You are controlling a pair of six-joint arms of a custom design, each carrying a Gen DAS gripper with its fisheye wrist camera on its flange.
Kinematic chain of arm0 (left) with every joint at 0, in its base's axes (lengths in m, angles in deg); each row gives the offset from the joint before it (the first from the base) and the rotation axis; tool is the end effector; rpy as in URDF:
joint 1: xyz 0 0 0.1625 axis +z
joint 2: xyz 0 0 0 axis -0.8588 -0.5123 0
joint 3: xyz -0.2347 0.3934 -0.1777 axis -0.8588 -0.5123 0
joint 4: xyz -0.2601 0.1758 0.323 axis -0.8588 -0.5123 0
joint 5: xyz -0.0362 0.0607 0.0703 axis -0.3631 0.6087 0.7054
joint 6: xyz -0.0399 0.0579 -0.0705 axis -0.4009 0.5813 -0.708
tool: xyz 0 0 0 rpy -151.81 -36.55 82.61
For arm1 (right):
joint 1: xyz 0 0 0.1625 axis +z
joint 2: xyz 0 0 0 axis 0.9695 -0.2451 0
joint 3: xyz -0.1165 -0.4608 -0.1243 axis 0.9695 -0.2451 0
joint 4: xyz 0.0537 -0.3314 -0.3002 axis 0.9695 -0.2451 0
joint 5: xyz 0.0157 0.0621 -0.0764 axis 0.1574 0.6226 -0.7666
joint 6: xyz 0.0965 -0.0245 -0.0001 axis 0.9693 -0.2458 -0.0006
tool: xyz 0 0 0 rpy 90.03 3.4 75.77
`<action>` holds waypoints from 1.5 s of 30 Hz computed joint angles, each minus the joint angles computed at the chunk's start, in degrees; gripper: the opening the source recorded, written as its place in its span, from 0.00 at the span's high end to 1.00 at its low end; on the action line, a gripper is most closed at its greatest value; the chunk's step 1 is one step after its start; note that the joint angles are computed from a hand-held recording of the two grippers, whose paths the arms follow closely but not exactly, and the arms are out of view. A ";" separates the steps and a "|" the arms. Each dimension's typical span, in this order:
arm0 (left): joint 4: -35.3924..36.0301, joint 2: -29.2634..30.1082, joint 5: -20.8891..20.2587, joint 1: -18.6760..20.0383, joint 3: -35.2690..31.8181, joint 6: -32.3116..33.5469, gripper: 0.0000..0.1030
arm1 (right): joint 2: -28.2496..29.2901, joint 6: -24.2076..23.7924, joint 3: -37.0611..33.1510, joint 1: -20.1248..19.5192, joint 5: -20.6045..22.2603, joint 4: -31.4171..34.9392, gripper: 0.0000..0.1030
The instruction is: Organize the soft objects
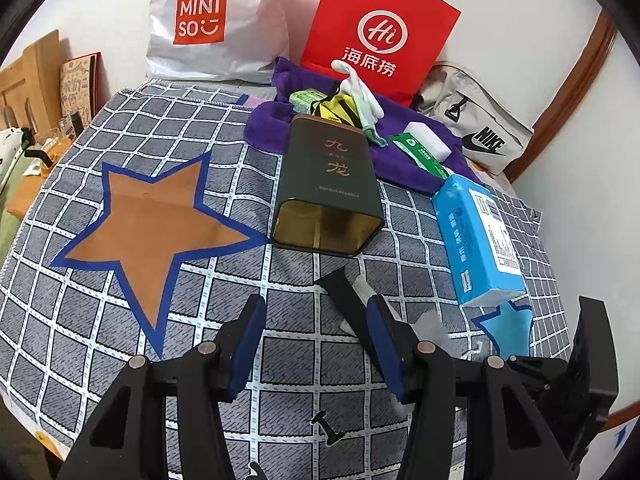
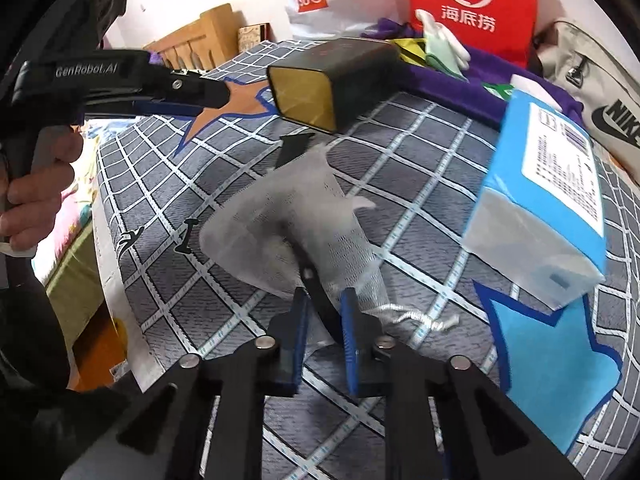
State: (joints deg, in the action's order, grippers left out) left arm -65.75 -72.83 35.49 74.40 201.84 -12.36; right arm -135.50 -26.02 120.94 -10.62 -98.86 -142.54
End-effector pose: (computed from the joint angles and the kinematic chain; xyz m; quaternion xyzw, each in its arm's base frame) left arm -0.3801 -0.3053 0.0177 0.0706 0.9317 -0.2671 0.2358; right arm 0.0000 -0.2814 0.3291 0.3508 -0.9037 0.1046 0.2222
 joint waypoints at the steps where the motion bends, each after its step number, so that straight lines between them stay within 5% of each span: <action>1: -0.05 -0.04 0.00 0.00 0.06 0.02 0.51 | -0.21 0.13 -0.04 -0.13 0.15 0.24 0.85; 18: 1.02 0.88 -1.14 0.26 -0.92 0.50 0.50 | 4.16 5.99 -0.87 4.36 -1.42 2.21 0.79; 23: 1.03 1.20 -1.41 0.34 -1.17 0.96 0.50 | 5.21 7.83 -1.35 5.34 -1.14 3.97 0.63; 27: 1.19 1.23 -1.44 0.38 -1.24 0.73 0.50 | 6.81 8.63 -0.23 7.09 -2.62 -0.08 0.63; 31: 1.06 0.93 -1.42 0.37 -0.89 0.49 0.50 | 7.90 3.55 3.37 9.56 -5.78 -9.62 0.75; 40: 1.59 1.06 -1.99 0.26 -0.63 0.31 0.50 | -1.48 5.24 -0.01 2.94 2.23 1.30 0.78; 45: 0.38 3.10 -3.29 0.29 -1.36 2.55 0.50 | -5.96 4.23 -1.10 -3.05 4.99 0.95 0.78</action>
